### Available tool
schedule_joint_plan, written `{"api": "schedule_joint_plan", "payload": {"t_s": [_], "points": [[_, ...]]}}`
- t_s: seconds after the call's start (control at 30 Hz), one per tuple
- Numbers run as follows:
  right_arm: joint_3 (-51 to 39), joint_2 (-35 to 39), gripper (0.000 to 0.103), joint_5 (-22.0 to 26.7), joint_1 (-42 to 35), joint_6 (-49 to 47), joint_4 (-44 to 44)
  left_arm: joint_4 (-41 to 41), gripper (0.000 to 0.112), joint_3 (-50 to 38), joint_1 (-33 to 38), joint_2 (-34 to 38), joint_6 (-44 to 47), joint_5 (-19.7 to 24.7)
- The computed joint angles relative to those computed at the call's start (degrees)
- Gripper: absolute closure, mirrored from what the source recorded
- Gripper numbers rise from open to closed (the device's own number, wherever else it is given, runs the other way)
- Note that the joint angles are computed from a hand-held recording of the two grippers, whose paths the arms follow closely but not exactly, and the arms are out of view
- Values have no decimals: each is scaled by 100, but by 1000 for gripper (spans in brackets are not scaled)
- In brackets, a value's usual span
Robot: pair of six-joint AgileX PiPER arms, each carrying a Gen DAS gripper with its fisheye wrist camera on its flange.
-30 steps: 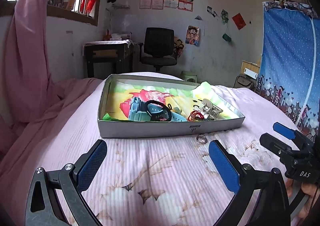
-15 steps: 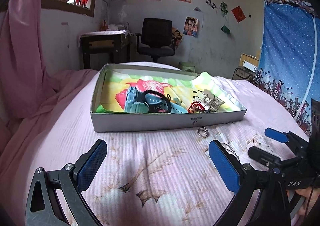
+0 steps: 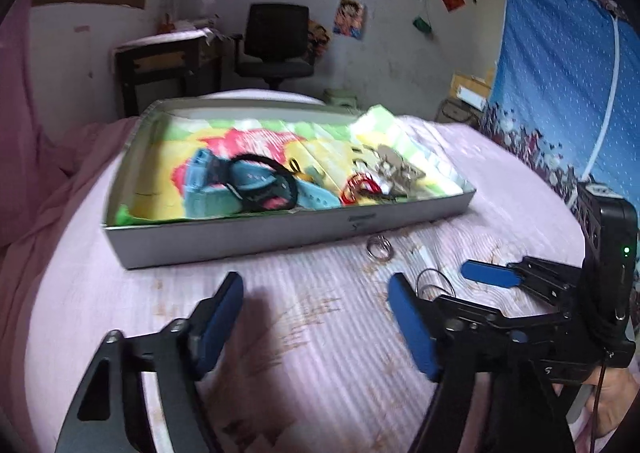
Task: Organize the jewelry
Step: 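Move the left tool to the small silver ring while the right tool approaches the large silver rings, then grasp the small silver ring with the left tool while the right tool grasps the large rings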
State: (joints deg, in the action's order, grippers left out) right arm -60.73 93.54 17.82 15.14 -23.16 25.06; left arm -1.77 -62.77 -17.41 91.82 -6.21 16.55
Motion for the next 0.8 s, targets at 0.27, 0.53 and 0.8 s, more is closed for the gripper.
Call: {"api": "schedule_joint_plan", "payload": {"t_s": [0.27,0.53,0.8], "points": [[-435,300,78,326,89,391,-555,-632,59,-629,-79,470,745,458],[-504,399,98,232,-113,431,-305,-1015,70,-1416,-189,1054,1220,992],[-456,471,98,20,-241,505,-112,-1058,79,-1934,-205,1453,1159,1310]]}}
